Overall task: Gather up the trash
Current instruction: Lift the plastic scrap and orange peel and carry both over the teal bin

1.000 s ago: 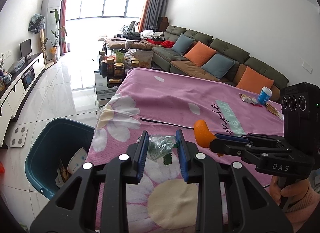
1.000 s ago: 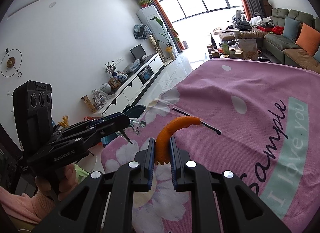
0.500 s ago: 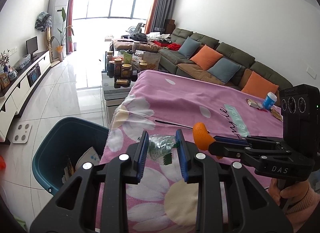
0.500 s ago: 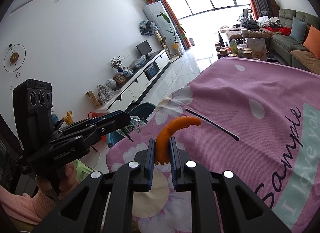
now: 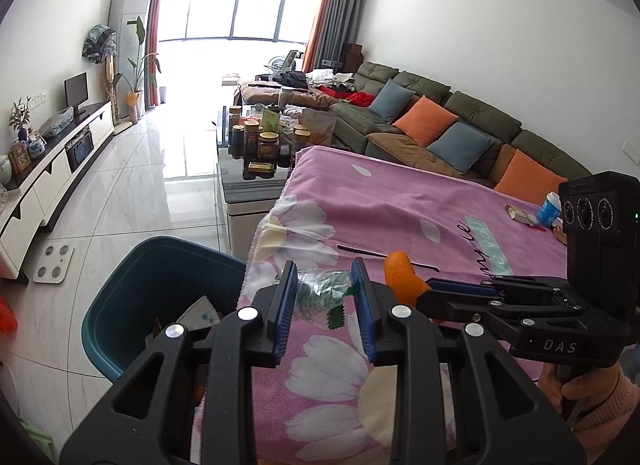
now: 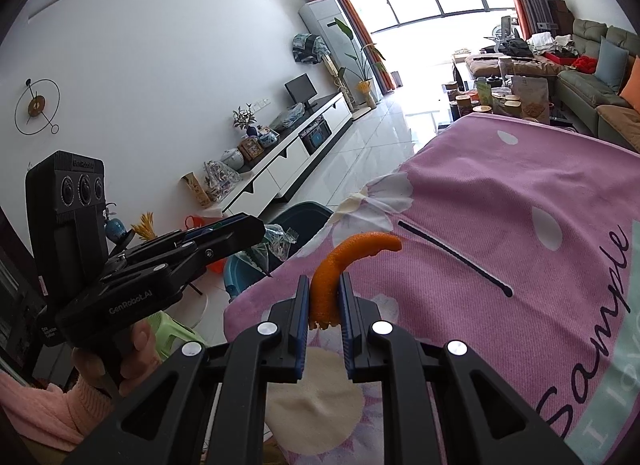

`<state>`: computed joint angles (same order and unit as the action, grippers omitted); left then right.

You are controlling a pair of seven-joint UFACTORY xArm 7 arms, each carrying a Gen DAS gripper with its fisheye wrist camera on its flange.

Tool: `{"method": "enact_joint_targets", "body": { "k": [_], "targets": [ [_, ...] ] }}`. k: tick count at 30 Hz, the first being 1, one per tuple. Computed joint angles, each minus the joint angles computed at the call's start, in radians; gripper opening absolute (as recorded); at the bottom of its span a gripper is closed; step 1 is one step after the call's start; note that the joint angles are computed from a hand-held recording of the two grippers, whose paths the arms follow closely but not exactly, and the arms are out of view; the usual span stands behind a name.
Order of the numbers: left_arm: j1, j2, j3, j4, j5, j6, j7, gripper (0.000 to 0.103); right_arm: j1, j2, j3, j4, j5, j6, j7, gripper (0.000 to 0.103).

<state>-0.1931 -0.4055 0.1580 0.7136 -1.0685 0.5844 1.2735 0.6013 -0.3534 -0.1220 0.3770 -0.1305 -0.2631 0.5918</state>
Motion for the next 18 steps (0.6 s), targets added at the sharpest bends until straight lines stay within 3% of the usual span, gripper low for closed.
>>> {"method": "enact_joint_targets", "body": {
  "k": [10, 18],
  "targets": [
    [0.017, 0.013, 0.009, 0.014, -0.005, -0.013, 0.006, 0.028, 0.049, 0.054, -0.036, 0.055, -0.043, -0.001, 0.017, 0.013],
    [0.038, 0.028, 0.018, 0.027, -0.008, -0.021, 0.009, 0.028, 0.156, 0.098, -0.149, 0.108, -0.125, 0.002, 0.058, 0.013]
  ]
}}
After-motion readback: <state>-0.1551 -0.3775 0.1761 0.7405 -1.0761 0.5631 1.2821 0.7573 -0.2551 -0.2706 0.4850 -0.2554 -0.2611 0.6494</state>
